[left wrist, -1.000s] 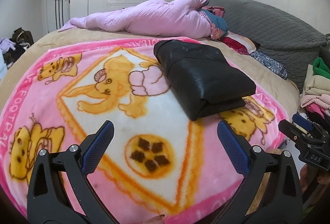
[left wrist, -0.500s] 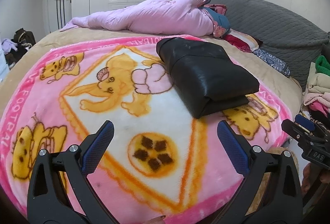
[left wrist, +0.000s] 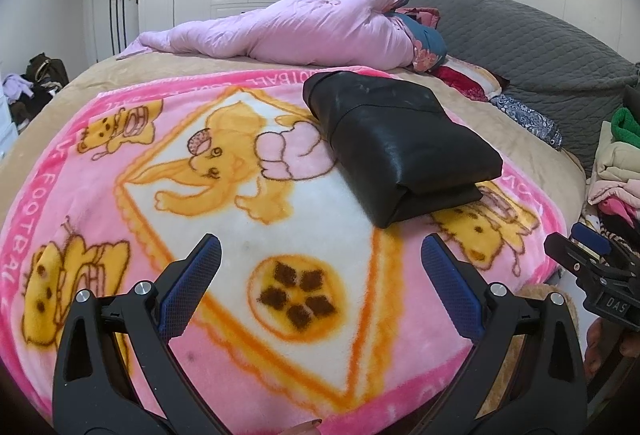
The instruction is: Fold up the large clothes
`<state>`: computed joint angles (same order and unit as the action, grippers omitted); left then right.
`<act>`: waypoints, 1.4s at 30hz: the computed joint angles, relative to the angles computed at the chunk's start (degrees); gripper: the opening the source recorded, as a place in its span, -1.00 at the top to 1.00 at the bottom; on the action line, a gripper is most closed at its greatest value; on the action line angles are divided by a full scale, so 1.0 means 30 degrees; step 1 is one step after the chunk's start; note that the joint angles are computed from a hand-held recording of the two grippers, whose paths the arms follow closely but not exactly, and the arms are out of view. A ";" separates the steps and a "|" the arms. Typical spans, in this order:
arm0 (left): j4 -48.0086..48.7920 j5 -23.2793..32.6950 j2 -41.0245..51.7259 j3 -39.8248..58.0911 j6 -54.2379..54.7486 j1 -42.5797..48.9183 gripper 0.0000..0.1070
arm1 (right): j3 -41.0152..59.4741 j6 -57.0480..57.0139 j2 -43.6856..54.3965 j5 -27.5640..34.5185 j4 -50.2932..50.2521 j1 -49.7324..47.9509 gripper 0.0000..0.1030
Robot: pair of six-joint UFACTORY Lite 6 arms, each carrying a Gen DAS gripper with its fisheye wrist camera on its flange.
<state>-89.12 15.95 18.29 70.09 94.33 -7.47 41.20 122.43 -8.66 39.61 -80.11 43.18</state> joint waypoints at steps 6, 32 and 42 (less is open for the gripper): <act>-0.0106 -0.0010 -0.0022 -0.0029 0.0144 0.0003 -0.75 | -0.0110 0.0196 -0.0274 0.0110 -0.0032 0.0059 -0.92; -0.0357 -0.0006 -0.0121 -0.0264 0.0397 -0.0049 -0.75 | -0.0198 0.0176 -0.0333 0.0080 -0.0059 0.0108 -0.92; -0.0617 -0.0093 -0.0167 -0.0377 0.0670 -0.0100 -0.75 | -0.0174 0.0158 -0.0306 0.0106 -0.0074 0.0137 -0.92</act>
